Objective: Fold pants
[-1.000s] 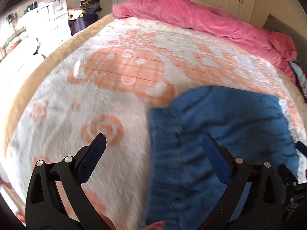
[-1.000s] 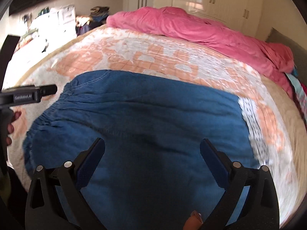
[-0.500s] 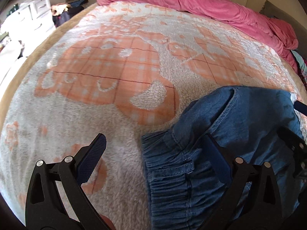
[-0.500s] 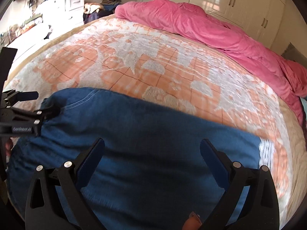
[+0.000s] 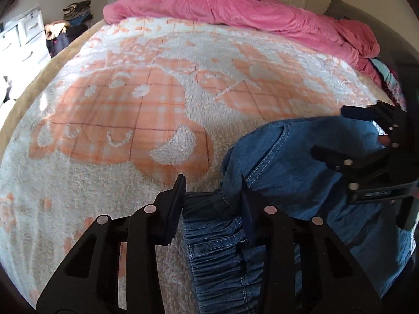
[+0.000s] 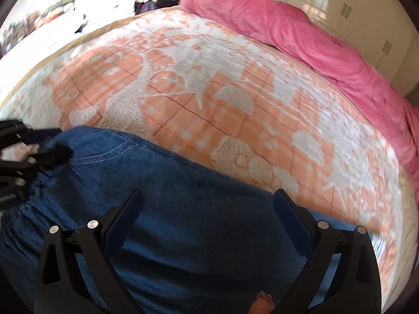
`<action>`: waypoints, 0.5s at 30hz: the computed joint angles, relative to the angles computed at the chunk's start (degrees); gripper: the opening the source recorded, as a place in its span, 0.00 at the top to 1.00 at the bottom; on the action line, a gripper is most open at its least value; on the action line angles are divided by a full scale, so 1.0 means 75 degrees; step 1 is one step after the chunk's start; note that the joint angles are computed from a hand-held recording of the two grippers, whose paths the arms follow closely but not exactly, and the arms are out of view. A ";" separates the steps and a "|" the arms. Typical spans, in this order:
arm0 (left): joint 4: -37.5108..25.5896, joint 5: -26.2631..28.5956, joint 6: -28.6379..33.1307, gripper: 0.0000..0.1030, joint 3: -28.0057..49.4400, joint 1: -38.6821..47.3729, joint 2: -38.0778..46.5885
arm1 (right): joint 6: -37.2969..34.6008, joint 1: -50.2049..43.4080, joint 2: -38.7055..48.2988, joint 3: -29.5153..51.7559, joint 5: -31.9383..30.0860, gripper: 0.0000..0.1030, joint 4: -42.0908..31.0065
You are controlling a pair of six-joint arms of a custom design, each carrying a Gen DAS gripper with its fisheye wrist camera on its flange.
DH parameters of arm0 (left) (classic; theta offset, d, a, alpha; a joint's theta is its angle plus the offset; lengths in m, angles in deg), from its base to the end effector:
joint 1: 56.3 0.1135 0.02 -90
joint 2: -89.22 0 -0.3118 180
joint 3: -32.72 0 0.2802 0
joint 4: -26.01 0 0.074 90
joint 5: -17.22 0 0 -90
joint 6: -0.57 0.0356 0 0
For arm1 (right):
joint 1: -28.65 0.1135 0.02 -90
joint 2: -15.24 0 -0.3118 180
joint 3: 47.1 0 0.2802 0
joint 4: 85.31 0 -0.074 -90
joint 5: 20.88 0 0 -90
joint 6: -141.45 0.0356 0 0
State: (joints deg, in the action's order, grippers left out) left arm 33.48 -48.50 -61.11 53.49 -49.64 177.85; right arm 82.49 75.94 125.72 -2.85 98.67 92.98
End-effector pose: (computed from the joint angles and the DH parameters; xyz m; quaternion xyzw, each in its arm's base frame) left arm 0.1713 0.0053 0.0731 0.2304 0.9182 -0.1188 0.2994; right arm 0.2038 0.1949 0.0519 -0.0858 0.9464 -0.0772 0.3015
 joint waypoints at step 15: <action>-0.1883 0.1208 0.1570 0.72 -0.0707 0.1674 -0.3006 | -0.0734 0.1253 -0.0573 -0.0419 -0.0043 0.88 0.0431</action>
State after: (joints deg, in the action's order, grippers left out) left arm 19.36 -39.44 -49.33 48.19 -37.08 155.30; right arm 76.99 85.34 121.42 -5.99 98.34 96.22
